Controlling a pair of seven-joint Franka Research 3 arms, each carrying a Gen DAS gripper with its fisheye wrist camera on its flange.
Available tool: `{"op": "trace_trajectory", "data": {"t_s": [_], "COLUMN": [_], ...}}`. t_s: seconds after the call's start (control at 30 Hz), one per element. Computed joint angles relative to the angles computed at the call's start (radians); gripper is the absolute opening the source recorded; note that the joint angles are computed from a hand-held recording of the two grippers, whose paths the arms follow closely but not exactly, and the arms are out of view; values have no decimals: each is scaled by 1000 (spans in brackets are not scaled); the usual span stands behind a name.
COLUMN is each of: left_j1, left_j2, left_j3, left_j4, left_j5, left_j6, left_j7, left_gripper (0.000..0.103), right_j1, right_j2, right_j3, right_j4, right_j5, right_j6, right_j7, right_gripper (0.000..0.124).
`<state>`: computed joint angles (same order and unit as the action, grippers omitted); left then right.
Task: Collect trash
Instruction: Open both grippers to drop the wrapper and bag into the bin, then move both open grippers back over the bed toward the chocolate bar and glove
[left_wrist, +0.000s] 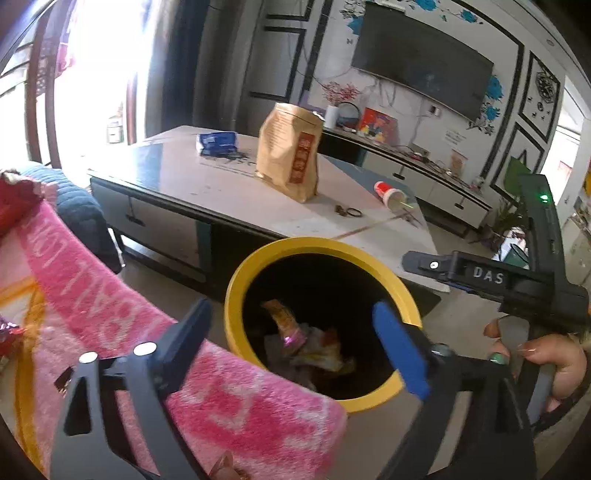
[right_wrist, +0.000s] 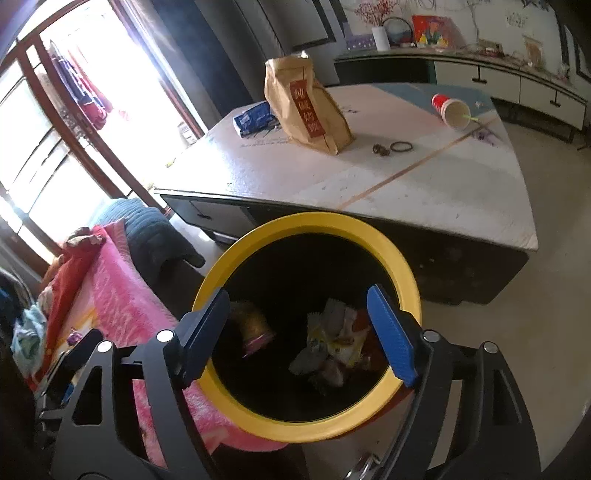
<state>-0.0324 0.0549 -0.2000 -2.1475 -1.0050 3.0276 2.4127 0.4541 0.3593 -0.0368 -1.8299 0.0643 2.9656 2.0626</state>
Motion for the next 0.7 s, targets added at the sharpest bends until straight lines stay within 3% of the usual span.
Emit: {"op": "trace_trajectory", "data": {"t_s": [0.2,0.6,0.7], "left_j1": [-6,-63,-73], "left_j2": [-36,-127,-150], "left_j3": [16,123,151], "left_j4": [-32,-83,-97], "left_j5": [-94,-307,-362], "left_j6": [58,148,160], "left_j7": [59,221,263], "left_gripper": [95,95,95], "right_j1": [40,29,52], "right_j2": [-3,-3,-1], "right_j3": [-19,114,115], "right_j4": [4,21,28], "right_j5": [-56,24,41], "right_j6": [21,79,88], "right_j7": [-4,-228,-266], "right_gripper": [69,73,73]}}
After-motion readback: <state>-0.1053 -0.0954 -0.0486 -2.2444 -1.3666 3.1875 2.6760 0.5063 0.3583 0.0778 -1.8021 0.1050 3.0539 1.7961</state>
